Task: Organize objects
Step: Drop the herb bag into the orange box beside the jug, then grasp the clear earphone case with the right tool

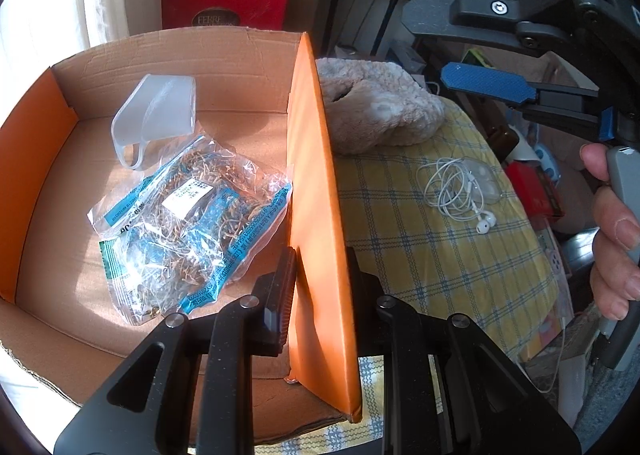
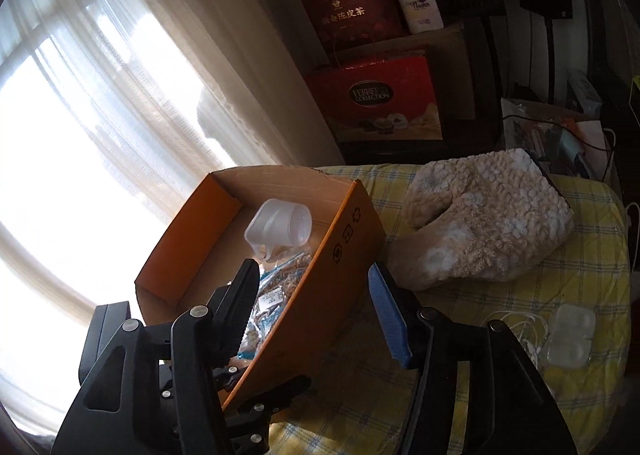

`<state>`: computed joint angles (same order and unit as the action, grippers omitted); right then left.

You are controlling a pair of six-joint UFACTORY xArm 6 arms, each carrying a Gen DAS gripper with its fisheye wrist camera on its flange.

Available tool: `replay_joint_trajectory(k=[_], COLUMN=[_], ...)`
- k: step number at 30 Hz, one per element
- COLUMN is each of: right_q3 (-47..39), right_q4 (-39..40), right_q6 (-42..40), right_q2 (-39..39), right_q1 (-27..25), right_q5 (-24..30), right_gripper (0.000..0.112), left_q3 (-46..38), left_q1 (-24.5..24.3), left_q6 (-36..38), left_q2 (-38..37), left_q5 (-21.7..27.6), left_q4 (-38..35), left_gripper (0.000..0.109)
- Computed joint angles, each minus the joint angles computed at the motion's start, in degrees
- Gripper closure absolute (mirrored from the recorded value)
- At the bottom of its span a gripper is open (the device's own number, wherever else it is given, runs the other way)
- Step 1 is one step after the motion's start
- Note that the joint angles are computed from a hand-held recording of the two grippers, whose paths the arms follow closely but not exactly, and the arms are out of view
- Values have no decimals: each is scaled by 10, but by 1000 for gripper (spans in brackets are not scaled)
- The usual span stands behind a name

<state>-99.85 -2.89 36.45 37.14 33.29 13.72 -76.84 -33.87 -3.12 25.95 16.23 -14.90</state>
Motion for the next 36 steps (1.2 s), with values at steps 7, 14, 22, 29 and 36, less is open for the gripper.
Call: replay_joint_trajectory(k=[7, 14, 22, 29, 36], right_q3=[116, 205, 245, 231, 214], right_q4=[-153, -286, -352, -346, -325], right_q6=[185, 326, 395, 392, 377], right_q2=[-88, -153, -179, -155, -125], right_q1=[-38, -66, -76, -78, -86], right_q5=[10, 27, 93, 162, 194], right_gripper=[37, 36, 36, 36, 43], left_q3=[-16, -20, -25, -24, -28], left_q1=[-3, 0, -1, -1, -2], left_q6=[-15, -14, -25, -28, -33], left_q2=[13, 14, 18, 16, 19], left_q5=[9, 17, 23, 26, 30], left_q4=[14, 15, 31, 37, 45], left_gripper=[86, 86, 86, 86, 86])
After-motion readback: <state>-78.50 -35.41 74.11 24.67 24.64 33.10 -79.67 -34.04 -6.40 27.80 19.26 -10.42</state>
